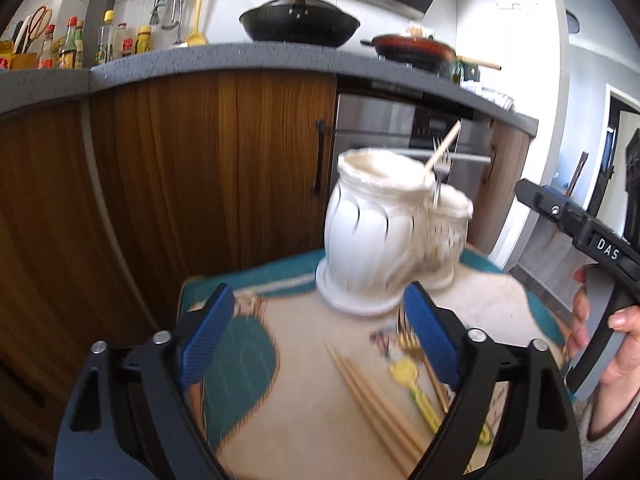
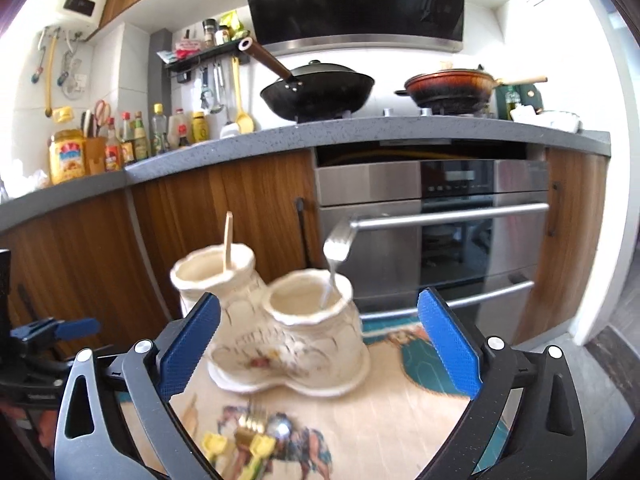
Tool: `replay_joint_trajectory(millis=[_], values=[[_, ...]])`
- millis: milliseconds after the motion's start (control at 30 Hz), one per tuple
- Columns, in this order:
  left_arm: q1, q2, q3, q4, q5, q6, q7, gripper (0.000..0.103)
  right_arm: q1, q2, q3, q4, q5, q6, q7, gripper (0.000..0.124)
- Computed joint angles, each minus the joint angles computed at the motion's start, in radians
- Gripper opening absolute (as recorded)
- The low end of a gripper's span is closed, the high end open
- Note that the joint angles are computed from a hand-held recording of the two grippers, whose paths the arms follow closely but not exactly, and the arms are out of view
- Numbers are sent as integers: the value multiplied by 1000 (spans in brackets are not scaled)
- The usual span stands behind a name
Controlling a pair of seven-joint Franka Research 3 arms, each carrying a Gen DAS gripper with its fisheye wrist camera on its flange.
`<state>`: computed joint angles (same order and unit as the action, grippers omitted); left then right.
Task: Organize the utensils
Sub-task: 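Drop chopstick and fork into holder cups, open both tools and withdraw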
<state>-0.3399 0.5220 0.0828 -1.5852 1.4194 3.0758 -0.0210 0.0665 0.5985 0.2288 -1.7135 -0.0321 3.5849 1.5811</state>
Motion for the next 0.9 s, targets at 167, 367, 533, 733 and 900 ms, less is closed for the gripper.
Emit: replay_joint_trajectory(millis=[167, 367, 533, 733, 900], values=[[1, -34, -22, -76, -12, -38, -16, 97, 222, -37, -214, -60, 274, -30, -158, 98], [30, -40, -94, -153, -244, -96, 237, 97, 186, -44, -157, -127, 336, -52, -201, 98], [26, -32, -125, -178, -408, -159, 435, 97, 198, -35, -168, -116, 315, -153, -239, 98], [23, -10, -153, -164, -592, -228, 632, 97, 54, -21, -7, -64, 297, -360, -285, 98], [-8, 4, -144, -139, -641, -297, 706, 89, 82, -31, -36, -77, 323, -351, -315, 98]])
